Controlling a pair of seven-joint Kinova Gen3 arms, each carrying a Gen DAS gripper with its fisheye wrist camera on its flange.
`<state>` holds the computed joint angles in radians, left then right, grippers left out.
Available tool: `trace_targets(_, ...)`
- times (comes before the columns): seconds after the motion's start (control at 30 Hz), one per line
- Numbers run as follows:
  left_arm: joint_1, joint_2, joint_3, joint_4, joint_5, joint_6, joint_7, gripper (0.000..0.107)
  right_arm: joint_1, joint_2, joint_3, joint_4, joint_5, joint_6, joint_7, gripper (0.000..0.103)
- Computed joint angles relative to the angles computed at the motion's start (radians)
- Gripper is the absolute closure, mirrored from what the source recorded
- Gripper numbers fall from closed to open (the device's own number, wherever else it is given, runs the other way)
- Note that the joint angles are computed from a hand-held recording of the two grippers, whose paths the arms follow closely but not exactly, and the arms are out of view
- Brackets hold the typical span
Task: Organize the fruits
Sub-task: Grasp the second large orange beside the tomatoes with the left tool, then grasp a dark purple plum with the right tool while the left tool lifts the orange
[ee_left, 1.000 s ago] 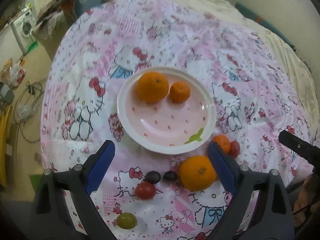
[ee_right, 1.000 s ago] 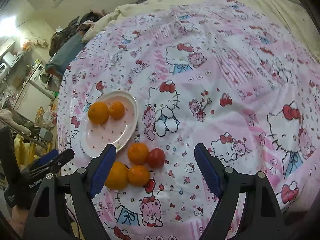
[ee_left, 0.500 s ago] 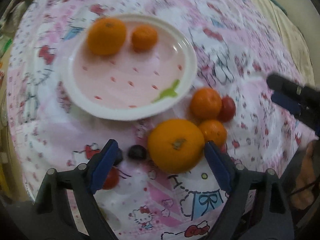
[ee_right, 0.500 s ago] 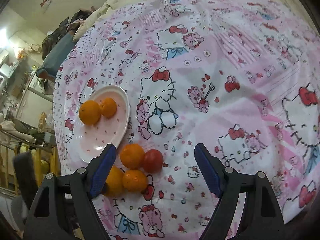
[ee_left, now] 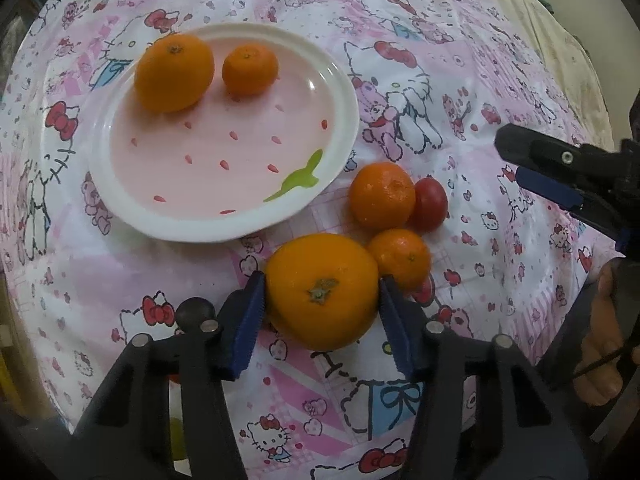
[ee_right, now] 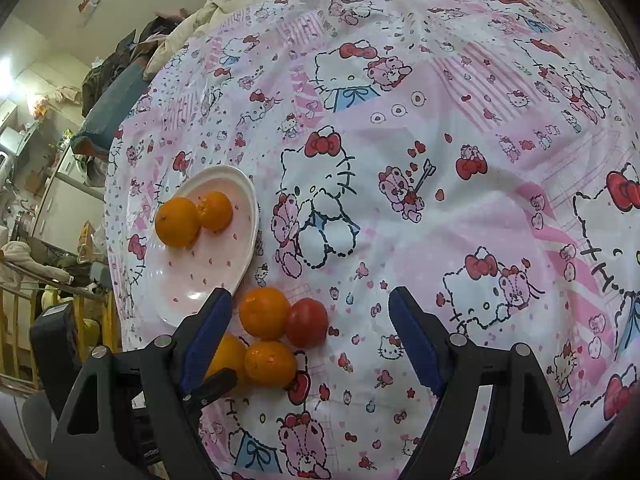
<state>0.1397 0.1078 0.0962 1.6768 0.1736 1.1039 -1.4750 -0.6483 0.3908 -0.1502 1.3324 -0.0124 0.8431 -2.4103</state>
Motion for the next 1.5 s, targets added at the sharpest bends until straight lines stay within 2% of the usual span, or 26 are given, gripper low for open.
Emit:
trace_targets(0.2, -0.006, -0.055, -0.008, 0.004, -0.018, -0.007, 0.02, 0.057, -0.014, -0.009, 0.002, -0.011, 0.016, 0.017, -0.009, 0.02)
trace_targets(0.43, -0.058, -0.116, -0.043, -0.002, 0.003, -0.007, 0.04, 0.057, -0.033, 0.0, -0.005, -0.05, 0.028, 0.046, -0.003, 0.02)
trace_targets(0.7, -0.118, -0.17, -0.077, 0.001, -0.026, -0.004, 0.062, 0.057, -0.079, 0.065, -0.015, -0.169, 0.026, 0.102, 0.023, 0.02)
trace_targets(0.9, -0.164, -0.196, -0.102, 0.028, -0.039, -0.004, 0.052, 0.057, -0.081, 0.152, -0.054, -0.272, -0.05, 0.15, 0.137, 0.021)
trace_targets(1.1, -0.208, -0.22, -0.136, 0.059, -0.019, -0.003, 0.019, 0.057, -0.098, 0.22, -0.077, -0.345, -0.118, 0.183, 0.262, 0.05)
trace_targets(1.17, -0.218, -0.223, -0.14, 0.062, -0.014, -0.002, 0.014, 0.057, -0.121, 0.257, -0.073, -0.4, -0.118, 0.231, 0.3, 0.051)
trace_targets(1.23, -0.226, -0.225, -0.145, 0.063, -0.005, 0.002, 0.009, 0.057, -0.142, 0.297, -0.067, -0.457, -0.123, 0.283, 0.33, 0.058)
trace_targets(1.5, -0.229, -0.225, -0.135, 0.06, 0.002, -0.003, 0.003, 0.057, -0.198, 0.402, -0.02, -0.613, -0.099, 0.427, 0.382, 0.07)
